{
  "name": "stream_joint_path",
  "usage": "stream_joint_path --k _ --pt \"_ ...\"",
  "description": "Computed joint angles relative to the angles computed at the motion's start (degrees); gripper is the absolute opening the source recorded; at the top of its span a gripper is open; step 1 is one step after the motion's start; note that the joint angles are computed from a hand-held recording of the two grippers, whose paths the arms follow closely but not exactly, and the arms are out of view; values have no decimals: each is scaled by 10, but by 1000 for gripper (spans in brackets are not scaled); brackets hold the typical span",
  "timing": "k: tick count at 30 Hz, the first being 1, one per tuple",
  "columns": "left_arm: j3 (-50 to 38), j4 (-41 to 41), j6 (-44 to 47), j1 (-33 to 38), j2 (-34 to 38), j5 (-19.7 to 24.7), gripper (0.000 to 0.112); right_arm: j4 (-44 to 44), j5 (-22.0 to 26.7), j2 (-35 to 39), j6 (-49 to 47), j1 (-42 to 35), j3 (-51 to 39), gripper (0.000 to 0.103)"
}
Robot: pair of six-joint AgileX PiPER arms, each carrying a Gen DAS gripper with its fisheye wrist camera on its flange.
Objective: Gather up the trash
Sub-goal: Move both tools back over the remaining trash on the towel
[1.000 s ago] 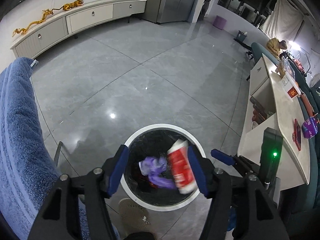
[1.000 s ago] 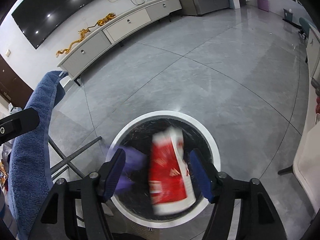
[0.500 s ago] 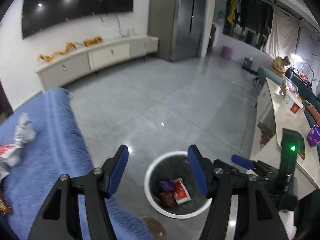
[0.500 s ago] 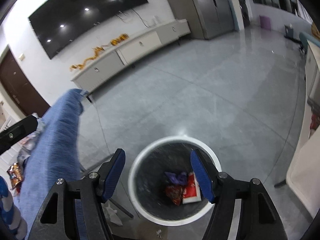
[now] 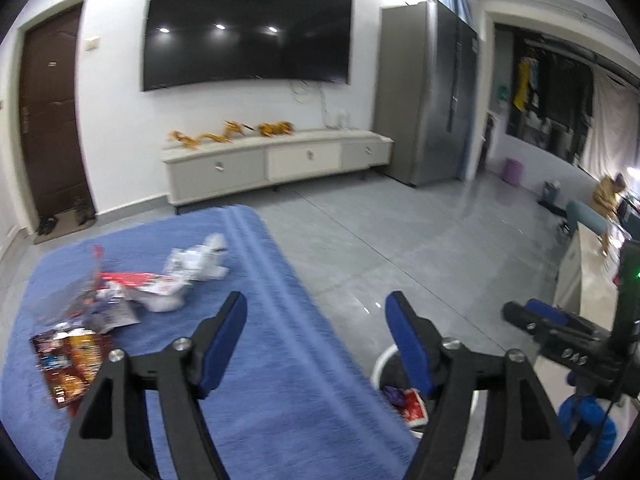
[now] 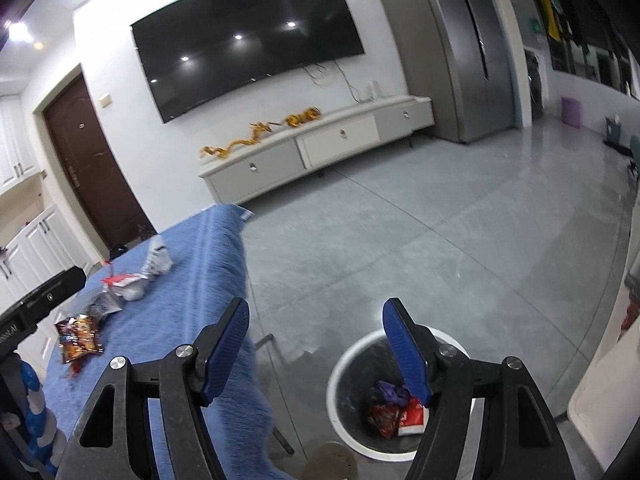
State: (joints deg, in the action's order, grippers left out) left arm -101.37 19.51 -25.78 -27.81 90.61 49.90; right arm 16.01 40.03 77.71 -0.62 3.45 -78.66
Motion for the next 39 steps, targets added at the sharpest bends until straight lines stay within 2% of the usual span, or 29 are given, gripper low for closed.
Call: stream_joint_path --k 6,11,16,20,25,32,36,39 --pt "82 -8 11 63 -87 -35 72 -86 18 -2 79 74 -52 69" --pt "132 -64 64 142 -148 -58 72 -163 41 16 147 150 -103 69" --pt "172 -159 154 249 -190 -74 72 -224 69 50 196 218 -162 69" --pt "209 -267 261 358 -213 -84 72 -251 97 85 210 268 -214 69" --pt "253 -412 422 507 -231 -71 72 -238 118 127 200 298 -271 69" --pt "271 -520 555 667 -202 -39 72 -201 157 220 169 329 -378 69" --pt "269 -546 600 706 -173 -24 72 -166 194 295 135 346 -465 69" --pt "267 -547 607 710 -152 -15 72 -122 259 392 99 357 -600 69"
